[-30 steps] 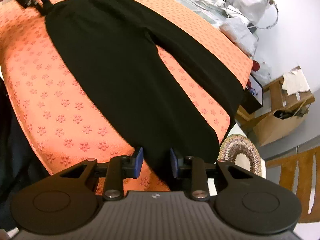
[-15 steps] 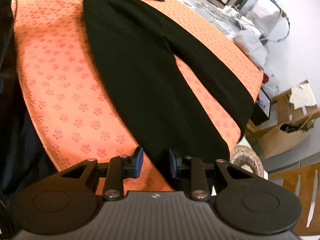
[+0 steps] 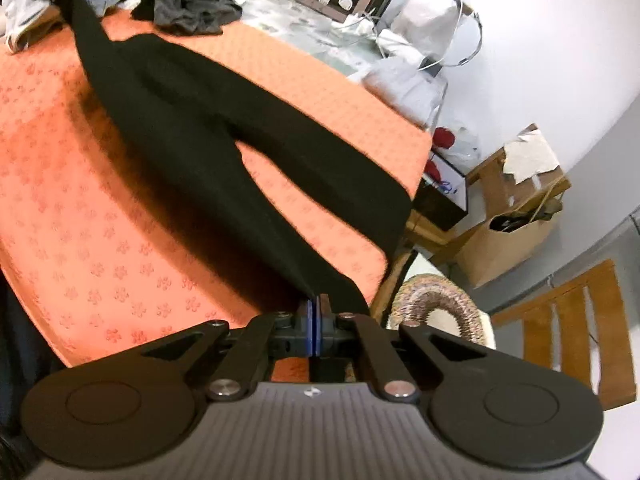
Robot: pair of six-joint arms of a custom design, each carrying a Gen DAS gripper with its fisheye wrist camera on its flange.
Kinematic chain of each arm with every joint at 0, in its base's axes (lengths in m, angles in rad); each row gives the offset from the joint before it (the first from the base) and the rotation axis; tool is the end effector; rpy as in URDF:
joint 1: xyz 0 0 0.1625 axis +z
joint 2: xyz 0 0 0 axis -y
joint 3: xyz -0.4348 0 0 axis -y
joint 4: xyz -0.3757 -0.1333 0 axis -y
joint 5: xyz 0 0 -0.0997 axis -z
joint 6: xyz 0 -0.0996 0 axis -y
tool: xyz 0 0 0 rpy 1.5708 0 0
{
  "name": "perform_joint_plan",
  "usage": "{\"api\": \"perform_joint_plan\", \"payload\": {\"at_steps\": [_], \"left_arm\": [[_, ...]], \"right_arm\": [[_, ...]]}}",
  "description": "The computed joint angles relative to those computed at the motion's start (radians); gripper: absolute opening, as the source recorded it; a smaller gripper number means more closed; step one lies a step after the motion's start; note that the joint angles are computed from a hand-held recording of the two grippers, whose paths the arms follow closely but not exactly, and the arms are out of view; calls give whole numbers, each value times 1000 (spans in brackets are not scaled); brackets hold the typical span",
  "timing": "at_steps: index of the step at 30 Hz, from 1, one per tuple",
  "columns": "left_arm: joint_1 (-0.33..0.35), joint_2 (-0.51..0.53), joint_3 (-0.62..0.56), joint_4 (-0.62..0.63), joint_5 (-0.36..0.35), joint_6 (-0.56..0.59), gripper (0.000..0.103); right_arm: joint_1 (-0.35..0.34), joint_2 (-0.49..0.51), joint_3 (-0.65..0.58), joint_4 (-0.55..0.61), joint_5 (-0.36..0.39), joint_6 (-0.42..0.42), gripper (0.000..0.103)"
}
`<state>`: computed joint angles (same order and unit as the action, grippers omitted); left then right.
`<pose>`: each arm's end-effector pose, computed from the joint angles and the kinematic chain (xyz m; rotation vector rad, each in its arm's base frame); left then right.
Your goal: Fold clothes
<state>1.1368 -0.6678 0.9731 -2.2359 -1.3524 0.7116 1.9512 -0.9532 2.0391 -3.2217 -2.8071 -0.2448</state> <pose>-0.2073 -0.8157 0.2629 1.4918 2.4176 -0.4685 0.2327 -0.4763 0.2104 0.2068 -1.8885 0.6284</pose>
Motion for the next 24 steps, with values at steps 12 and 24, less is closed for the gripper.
{"api": "perform_joint_plan", "payload": {"at_steps": [12,24], "left_arm": [[-12,38,-43,-10,47,-168,9],[-53,320,-455,147,232,-233,9]], "right_arm": [[-42,-11,-201,136,-51,-261,2],[-238,104,-545,187,83,-662,2]]}}
